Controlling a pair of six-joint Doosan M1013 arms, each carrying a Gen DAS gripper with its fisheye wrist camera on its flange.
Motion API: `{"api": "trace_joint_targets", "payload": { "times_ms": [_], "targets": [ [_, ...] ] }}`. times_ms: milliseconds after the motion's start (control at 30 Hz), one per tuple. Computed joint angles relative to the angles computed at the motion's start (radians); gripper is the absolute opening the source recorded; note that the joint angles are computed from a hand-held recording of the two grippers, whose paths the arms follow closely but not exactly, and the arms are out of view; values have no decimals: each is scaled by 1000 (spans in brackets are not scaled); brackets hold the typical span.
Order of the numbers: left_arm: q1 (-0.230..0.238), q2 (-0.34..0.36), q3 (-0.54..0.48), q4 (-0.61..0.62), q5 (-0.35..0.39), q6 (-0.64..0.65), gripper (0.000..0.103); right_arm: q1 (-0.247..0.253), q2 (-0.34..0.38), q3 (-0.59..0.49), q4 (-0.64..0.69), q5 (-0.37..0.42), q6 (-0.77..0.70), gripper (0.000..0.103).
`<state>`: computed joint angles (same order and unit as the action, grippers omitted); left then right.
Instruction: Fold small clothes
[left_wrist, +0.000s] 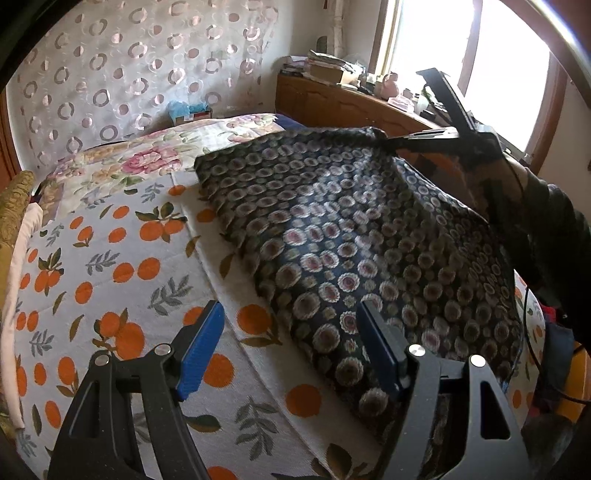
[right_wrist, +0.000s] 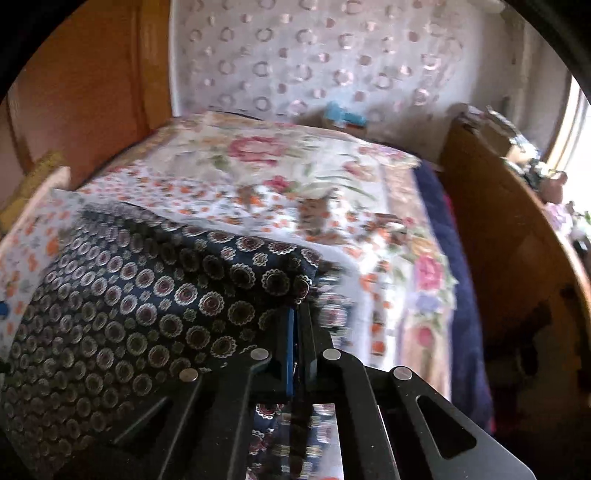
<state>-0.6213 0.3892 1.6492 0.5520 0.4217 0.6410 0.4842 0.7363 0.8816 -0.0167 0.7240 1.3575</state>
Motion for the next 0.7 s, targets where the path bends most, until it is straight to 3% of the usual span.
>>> {"api": "trace_joint_targets", "payload": {
  "times_ms": [133, 233, 333, 367, 400, 700],
  "targets": [
    [-6, -5, 8, -6, -2, -2, 74, 5, -9, 15, -46, -4, 35, 1],
    [-11, -8, 13, -17, 1, 1, 74, 8, -21, 32, -41, 7, 27, 9],
    [-19, -15, 25, -18, -1, -10, 74, 12, -59, 92, -43, -31, 46, 30],
    [-22, -17, 30, -18, -3, -14, 74, 9, -76, 121, -26, -51, 44, 44],
    [-27, -18, 32, -22, 1, -13, 74, 7, -95, 152, 1, -67, 32, 49],
    [-56, -27, 50, -85, 23, 22, 74, 1, -235, 386, 110, -165, -66, 50]
  ]
}}
